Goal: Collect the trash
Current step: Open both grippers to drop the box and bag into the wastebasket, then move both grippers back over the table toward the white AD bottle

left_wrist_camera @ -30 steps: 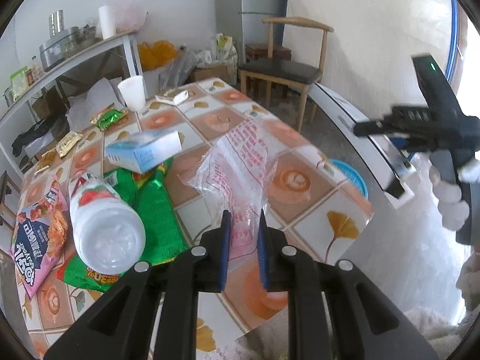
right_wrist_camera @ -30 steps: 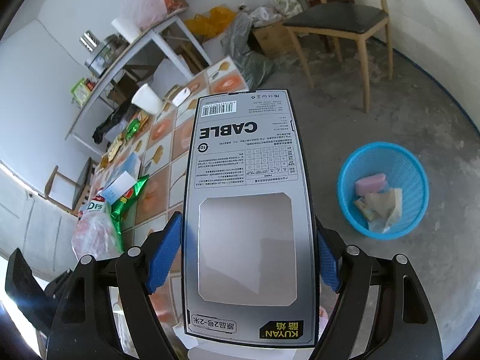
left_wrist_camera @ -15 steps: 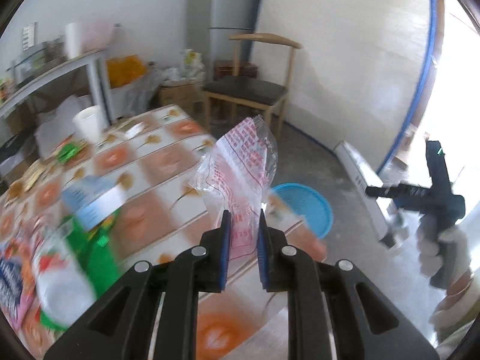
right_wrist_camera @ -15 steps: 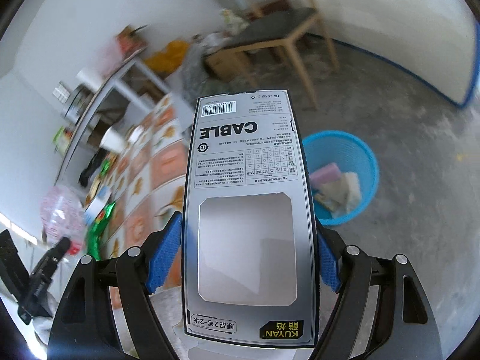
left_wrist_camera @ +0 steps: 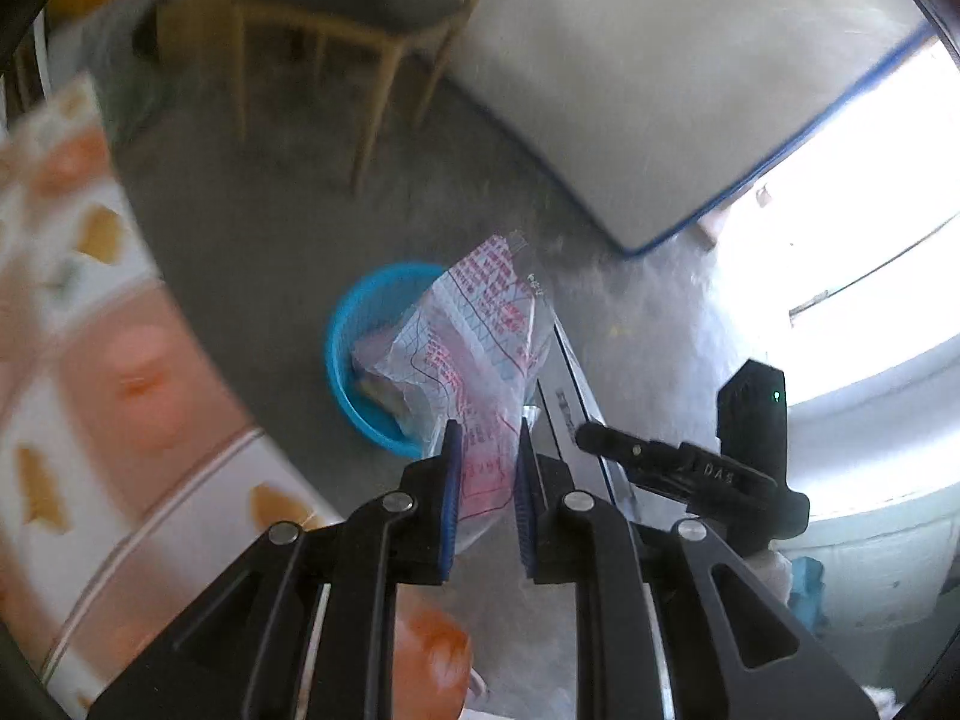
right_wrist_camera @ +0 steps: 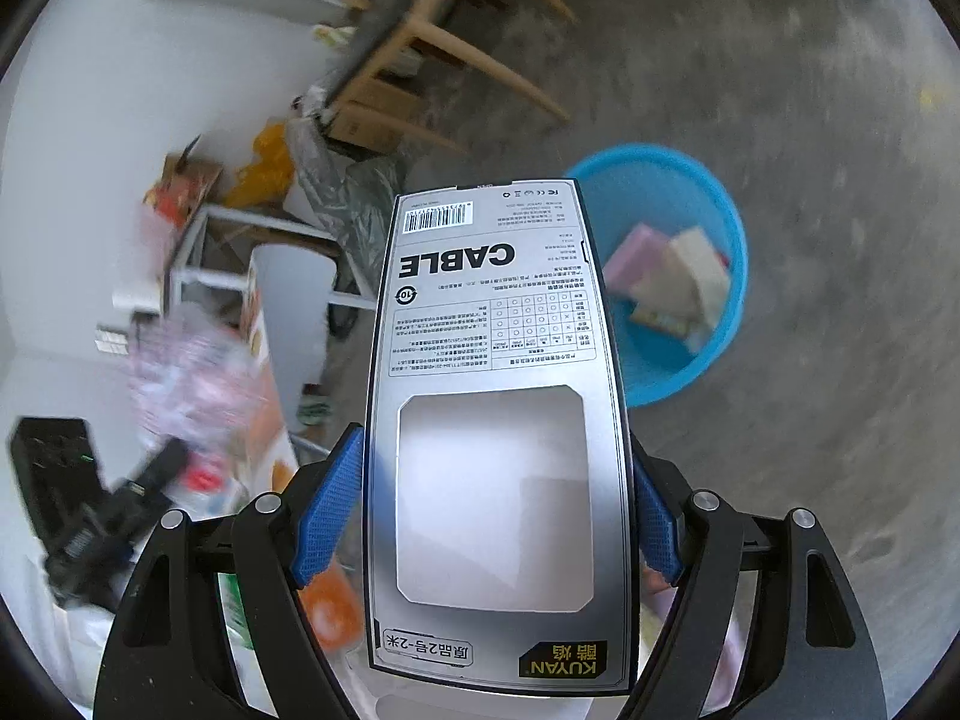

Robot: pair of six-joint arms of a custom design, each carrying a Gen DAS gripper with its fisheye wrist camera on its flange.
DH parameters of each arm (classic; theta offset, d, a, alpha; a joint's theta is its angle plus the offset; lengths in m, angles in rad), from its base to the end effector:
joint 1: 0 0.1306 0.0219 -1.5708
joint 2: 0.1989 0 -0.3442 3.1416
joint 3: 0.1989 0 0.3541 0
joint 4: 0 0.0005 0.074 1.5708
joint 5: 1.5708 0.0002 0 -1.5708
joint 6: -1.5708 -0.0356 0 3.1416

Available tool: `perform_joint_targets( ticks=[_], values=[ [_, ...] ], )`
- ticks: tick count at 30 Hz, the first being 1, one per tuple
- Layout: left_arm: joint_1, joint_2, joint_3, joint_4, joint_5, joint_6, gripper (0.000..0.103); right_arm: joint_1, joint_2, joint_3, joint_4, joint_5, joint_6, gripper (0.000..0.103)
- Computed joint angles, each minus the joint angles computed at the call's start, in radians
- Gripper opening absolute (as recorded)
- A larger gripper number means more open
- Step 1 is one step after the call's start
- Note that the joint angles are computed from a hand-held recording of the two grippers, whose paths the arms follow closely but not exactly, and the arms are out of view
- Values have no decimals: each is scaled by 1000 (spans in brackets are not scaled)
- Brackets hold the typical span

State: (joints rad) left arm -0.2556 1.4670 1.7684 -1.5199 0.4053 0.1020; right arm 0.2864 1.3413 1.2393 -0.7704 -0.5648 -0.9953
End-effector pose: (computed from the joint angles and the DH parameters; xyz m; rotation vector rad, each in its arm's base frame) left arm 0.4117 -0.1226 0.4781 0.3165 2.7801 -0.6539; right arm 0.4076 0.1394 0.3587 0.6589 2.5893 1.1964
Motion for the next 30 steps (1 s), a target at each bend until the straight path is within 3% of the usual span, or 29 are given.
perform_joint_targets(
  ticks=[3, 6, 7, 10, 11, 13, 16, 22, 27, 30],
  values=[
    [-44, 129, 85, -28, -37, 28, 24, -42, 88, 17, 66, -76, -45, 76],
    [-76, 237, 167, -36, -45, 37, 48, -67, 197, 58, 113, -125, -81, 84],
    [-78, 256, 174, -28, -53, 29, 54, -75, 221, 70, 95, -109, -67, 84],
    [-98, 294, 177, -21, -121, 35, 55, -77, 284, 109, 16, -35, -25, 84],
    [-96, 294, 169, -19, -110, 50, 55, -80, 268, 86, 18, -26, -33, 84],
    [-87, 272, 133, -4, -72, 54, 55, -86, 234, 27, 65, -34, -55, 84],
    [-70, 240, 99, 0, -76, 23, 55, -86, 180, -24, 70, -11, -68, 84],
    [-35, 171, 77, 15, -45, 33, 55, -88, 48, -114, 75, 38, -81, 84],
    [-16, 20, -8, 49, -1, 12, 55, -70, -85, -176, 92, 72, -100, 84],
    [0, -127, -105, 69, 26, -16, 56, -55, -167, -211, 105, 70, -126, 84]
  ],
)
